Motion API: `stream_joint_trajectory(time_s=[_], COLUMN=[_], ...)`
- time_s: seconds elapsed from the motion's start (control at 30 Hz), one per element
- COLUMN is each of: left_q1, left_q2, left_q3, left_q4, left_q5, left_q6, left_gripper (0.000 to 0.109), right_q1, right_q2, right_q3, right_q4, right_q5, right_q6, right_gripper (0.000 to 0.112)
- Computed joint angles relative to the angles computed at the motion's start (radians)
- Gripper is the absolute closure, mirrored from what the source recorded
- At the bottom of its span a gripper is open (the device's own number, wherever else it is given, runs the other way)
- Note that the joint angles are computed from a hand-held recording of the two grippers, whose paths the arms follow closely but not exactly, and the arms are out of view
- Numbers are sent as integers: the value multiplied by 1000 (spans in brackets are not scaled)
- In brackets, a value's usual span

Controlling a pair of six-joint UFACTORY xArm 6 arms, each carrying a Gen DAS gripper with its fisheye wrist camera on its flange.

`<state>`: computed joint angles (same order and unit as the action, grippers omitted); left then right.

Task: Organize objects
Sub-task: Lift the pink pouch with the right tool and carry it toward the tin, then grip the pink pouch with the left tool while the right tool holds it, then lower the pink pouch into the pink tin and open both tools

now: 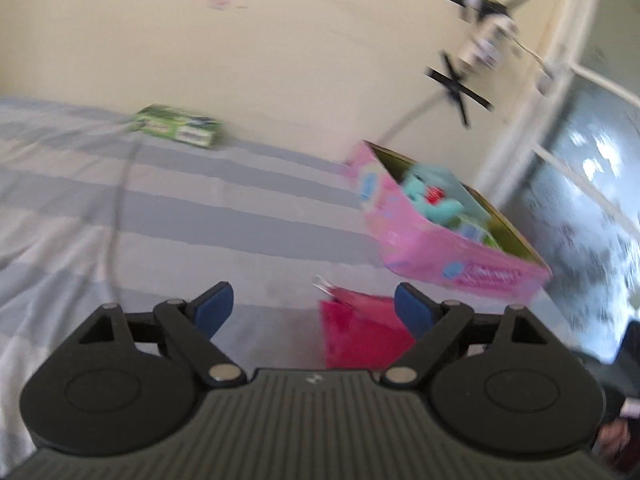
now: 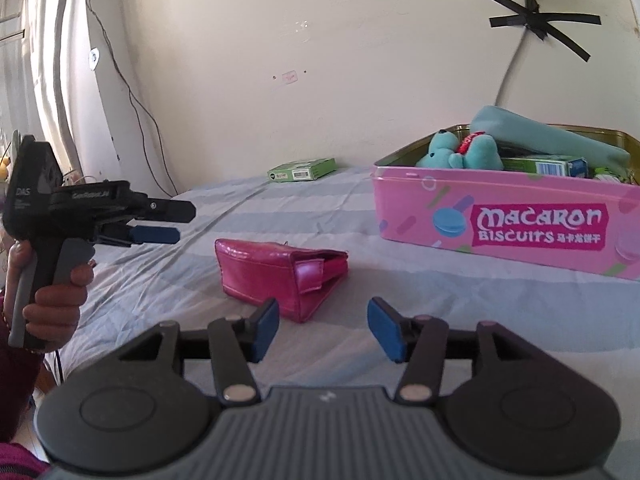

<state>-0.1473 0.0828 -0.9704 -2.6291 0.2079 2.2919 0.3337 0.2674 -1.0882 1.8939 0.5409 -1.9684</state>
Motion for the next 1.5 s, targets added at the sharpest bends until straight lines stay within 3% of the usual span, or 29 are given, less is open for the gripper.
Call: stream_joint_trajectory(time_s=[0.2,0.63,0.8,0.9,1.0,1.17,1.33,1.5], left_q1=[-47,-76,-79,-77,-98,-126,-184,-235], left_q2=[22,100,116,118,108,56,114,253], left_q3=[6,-54,-64,-57,-79,-106,-275,-495], left_q4=[115,241,302,397,297,219,103,161], left_q5=[37,19,38,78,27,21,-18,-40], left_q6=[-21,-143,-206,-301,-190,-77,125,90], left_gripper=[19,23,31,43,43,44,43,42], right_q1=[11,59,61,65,80,29,-27,-81], right_q2=[17,98,126,134,111,31,-13,28], right_q3=[-33,-130,-163,-174,-153,-92,-90,-177], right_q4=[-38,-136,-164,-197,-67,113,322,460], right_q5=[8,-16,-10,-5,-43,24,44,34], right_q6=[-6,-16,10,37,-118,-283,-474,-574], right_gripper=[59,59,59,75,79,79,77,75])
